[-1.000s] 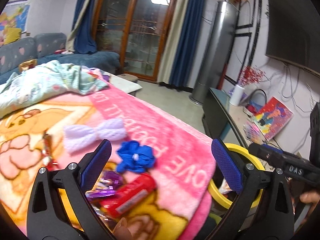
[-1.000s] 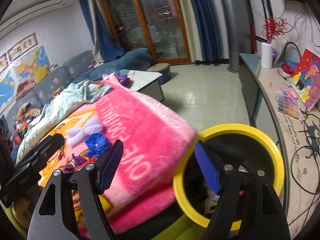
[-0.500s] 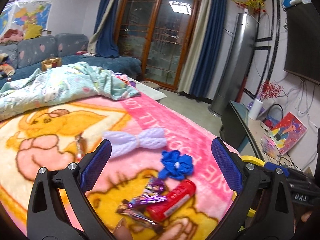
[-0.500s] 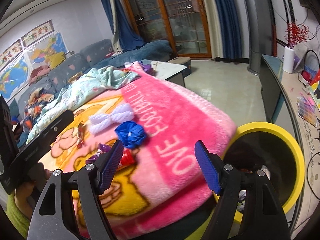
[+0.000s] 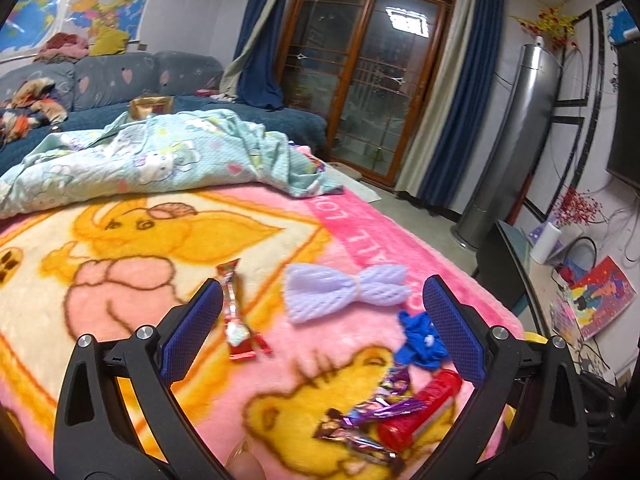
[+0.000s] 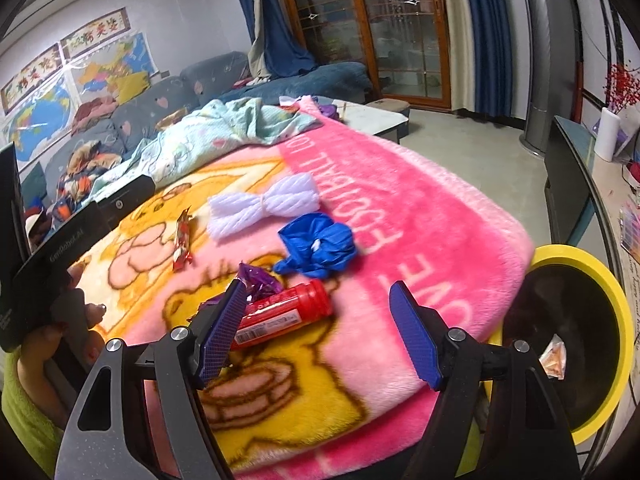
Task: Collect trash
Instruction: 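Grasp the red-and-white candy stick with the left tool while the right tool grasps the red tube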
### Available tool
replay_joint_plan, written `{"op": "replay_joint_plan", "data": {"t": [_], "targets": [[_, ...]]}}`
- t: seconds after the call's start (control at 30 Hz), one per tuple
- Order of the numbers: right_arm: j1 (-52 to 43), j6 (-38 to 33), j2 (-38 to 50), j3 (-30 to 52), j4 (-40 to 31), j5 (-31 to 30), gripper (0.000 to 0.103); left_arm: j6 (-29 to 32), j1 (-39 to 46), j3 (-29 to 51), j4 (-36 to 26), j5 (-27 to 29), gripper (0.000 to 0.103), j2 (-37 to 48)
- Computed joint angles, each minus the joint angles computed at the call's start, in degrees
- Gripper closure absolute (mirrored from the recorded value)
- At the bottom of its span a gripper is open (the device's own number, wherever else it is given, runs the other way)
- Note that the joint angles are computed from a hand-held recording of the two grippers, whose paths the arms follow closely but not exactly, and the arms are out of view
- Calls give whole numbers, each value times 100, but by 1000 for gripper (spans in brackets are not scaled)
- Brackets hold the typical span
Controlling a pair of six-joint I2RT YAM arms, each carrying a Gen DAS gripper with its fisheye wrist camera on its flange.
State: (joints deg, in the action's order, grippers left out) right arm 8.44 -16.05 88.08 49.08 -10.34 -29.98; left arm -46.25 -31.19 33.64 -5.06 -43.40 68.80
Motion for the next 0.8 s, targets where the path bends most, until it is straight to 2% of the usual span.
{"op": "replay_joint_plan", "data": {"t": [0.23, 0.4, 0.67, 0.73, 0.8], "targets": [[452, 208, 486, 134, 64, 442, 32, -25, 221, -173, -69, -44, 11, 77], [610, 321, 801, 259, 74, 635, 32, 25, 593, -284, 150, 317, 12, 272], [676, 561, 1296, 610, -186, 520, 32, -111, 1046, -481, 349, 899, 26, 329], [705, 572, 1332, 639, -170, 496, 32, -183, 1190, -522, 385, 1098, 35, 358], [741, 590, 1373, 674, -163, 483, 32, -247, 1292, -543, 421, 1251, 39, 405]]}}
